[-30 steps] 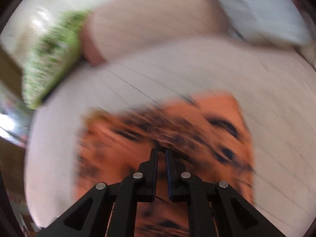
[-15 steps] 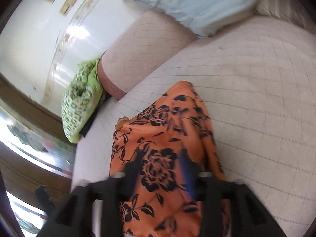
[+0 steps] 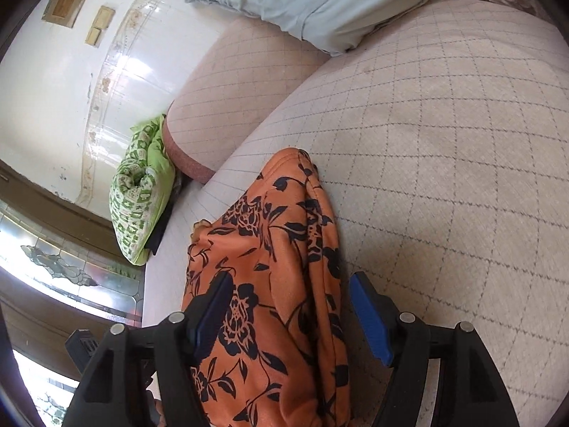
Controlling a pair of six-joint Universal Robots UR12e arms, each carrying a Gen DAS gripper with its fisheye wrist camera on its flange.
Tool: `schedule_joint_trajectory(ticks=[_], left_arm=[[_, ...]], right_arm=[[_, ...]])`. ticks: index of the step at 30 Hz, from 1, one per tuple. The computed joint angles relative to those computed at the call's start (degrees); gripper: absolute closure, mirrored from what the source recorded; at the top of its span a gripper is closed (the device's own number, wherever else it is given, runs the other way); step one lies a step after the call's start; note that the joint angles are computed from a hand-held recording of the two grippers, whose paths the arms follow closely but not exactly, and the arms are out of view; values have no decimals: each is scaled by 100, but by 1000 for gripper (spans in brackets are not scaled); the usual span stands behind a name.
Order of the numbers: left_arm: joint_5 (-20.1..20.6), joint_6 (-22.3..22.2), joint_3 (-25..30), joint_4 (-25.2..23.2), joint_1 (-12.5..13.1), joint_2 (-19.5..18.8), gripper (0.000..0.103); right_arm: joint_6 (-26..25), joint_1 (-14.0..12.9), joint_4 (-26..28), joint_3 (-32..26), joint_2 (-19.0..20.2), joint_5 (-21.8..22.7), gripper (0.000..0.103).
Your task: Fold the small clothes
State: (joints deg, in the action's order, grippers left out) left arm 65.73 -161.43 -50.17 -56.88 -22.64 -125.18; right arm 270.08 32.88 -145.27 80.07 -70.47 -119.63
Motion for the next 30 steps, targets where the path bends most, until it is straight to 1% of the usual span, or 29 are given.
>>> schedule_joint_trajectory(ticks=[2,4,7,9,11,12,13,16,17,18,19,21,22,24,27,30], left_arm=[[115,-65,30,47,-6,-18,11],[204,-188,80,81,-3,-45,11],[356,-459,129,202,18,-77,11],[485,-649,169,263,34,-102,11],[585,-784,197,283,49,-117,11],[645,-818,204,286,52,-119,11],[697,-843,204,299,56,-118,11],[738,-913,196,330,79,-106,11],[747,-930,188,353,84,-100,11],[770,-940,176,386,87,-93,11],[790,-940,163,416,87,-86,11],[813,-920,140,451,89,-75,11],[832,-917,144,449,87,-77,11],[832,-921,162,431,88,-89,11],[870,-908,175,418,81,-102,11],[855,-887,189,365,79,-106,11]], right_arm=[[-97,16,131,-72,11,-69,32],[-237,62,209,-166,34,-251,32],[-625,156,109,-341,110,-597,32],[-923,223,-48,-490,197,-819,32],[-1229,266,-247,-638,295,-878,32],[-1377,272,-260,-731,344,-825,32],[-1462,268,-167,-825,383,-729,32],[-1491,227,328,-1076,481,-326,33],[-1386,217,543,-1141,504,-229,34],[-1295,192,694,-1165,510,-81,38],[-1209,164,790,-1159,508,94,40],[-868,68,984,-1082,494,566,49],[-746,41,1018,-1044,496,695,49],[-706,21,1064,-1007,505,736,52],[-731,11,1110,-1030,511,741,52],[-939,23,948,-1015,485,646,50]])
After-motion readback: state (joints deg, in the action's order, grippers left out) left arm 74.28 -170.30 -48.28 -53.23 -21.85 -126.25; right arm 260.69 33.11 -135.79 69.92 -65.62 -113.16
